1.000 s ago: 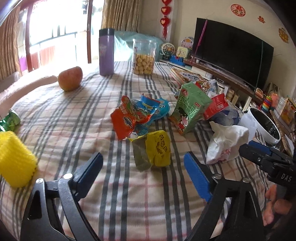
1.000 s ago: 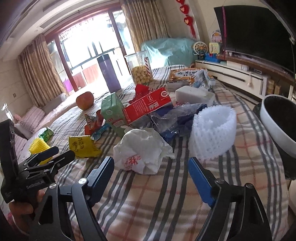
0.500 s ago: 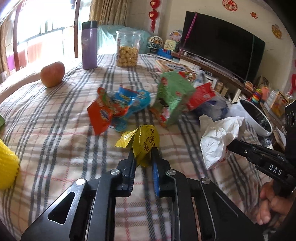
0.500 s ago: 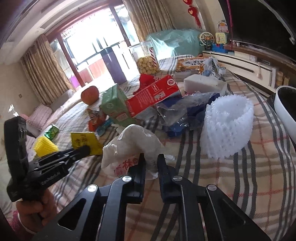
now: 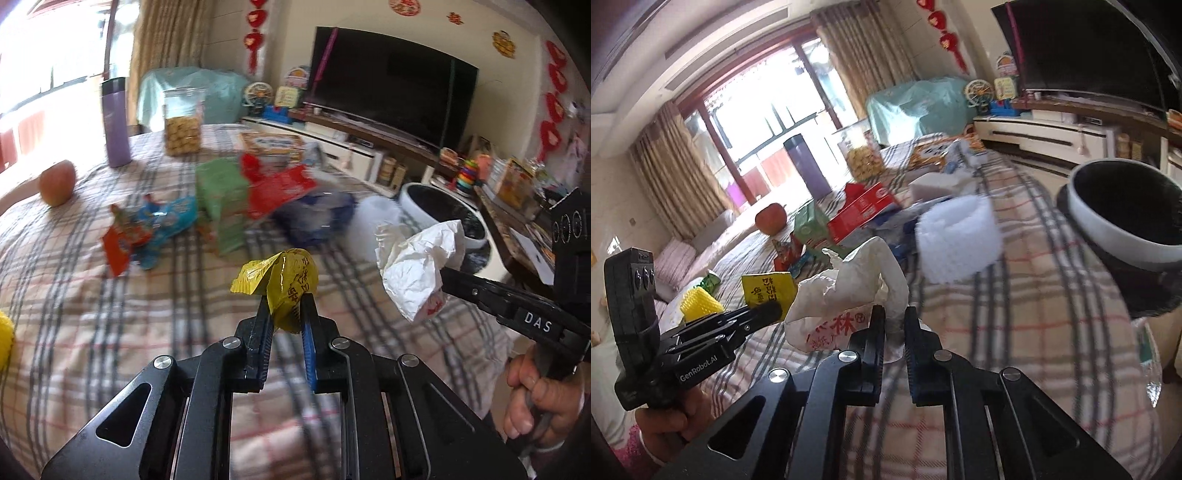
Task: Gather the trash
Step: 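Carry both items over the black bin and open both tools to drop them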
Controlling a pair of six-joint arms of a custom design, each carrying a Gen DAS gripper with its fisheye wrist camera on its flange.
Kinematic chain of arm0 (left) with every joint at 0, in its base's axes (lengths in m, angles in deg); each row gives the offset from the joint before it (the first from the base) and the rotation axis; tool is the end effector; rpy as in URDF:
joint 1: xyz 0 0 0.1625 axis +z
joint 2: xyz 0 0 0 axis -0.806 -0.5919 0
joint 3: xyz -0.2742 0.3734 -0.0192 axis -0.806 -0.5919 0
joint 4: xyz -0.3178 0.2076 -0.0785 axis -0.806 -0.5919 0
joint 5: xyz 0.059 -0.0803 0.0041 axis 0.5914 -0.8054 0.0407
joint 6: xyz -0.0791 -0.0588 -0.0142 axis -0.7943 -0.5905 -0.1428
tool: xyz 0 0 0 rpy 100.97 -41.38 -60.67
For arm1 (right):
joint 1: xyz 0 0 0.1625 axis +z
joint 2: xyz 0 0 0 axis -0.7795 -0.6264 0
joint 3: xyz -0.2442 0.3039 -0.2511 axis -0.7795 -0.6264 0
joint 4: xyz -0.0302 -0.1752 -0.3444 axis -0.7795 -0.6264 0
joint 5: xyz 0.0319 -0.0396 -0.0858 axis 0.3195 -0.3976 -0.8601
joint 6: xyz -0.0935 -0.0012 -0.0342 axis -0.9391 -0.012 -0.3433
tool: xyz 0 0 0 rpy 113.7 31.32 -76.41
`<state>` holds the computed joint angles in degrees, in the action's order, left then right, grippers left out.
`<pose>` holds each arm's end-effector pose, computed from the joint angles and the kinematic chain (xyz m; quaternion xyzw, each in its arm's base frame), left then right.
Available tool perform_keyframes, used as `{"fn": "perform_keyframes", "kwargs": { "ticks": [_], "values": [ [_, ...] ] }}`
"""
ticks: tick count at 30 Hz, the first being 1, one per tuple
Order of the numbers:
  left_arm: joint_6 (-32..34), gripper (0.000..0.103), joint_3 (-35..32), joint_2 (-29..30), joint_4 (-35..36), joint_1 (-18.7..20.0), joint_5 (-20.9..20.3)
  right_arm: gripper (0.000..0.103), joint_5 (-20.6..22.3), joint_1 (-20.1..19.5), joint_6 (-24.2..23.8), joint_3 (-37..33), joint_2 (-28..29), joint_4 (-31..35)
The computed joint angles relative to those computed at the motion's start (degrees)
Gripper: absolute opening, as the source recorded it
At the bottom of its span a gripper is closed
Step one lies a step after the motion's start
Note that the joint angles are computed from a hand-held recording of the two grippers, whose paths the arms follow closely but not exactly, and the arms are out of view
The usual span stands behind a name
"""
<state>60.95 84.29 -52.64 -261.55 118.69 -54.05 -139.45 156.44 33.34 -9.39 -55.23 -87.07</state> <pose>-0.1030 -0.6999 0.2911 0.1142 0.8538 -0.4142 0.2940 0.3334 -0.7650 0.0524 0.3067 -0.9116 0.2616 0.0802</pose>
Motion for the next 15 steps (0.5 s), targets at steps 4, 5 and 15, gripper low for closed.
{"fn": "perform_keyframes", "kwargs": {
  "ticks": [4, 5, 15],
  "values": [
    [0.32, 0.013, -1.76, 1.69, 1.56, -0.78, -2.42, 0.01, -1.07, -0.58, 0.18, 1.82, -1.61, -2.49],
    [0.47, 0.013, -2.24, 2.08, 1.95, -0.94, -2.94, 0.01, -1.25, -0.71, 0.32, 2.15, -1.94, -3.01],
    [2.41, 0.013, -7.78, 6.16, 6.94, -2.26, -8.17, 0.01, -4.17, -2.75, 1.63, 3.89, -5.14, -7.58]
  ]
}}
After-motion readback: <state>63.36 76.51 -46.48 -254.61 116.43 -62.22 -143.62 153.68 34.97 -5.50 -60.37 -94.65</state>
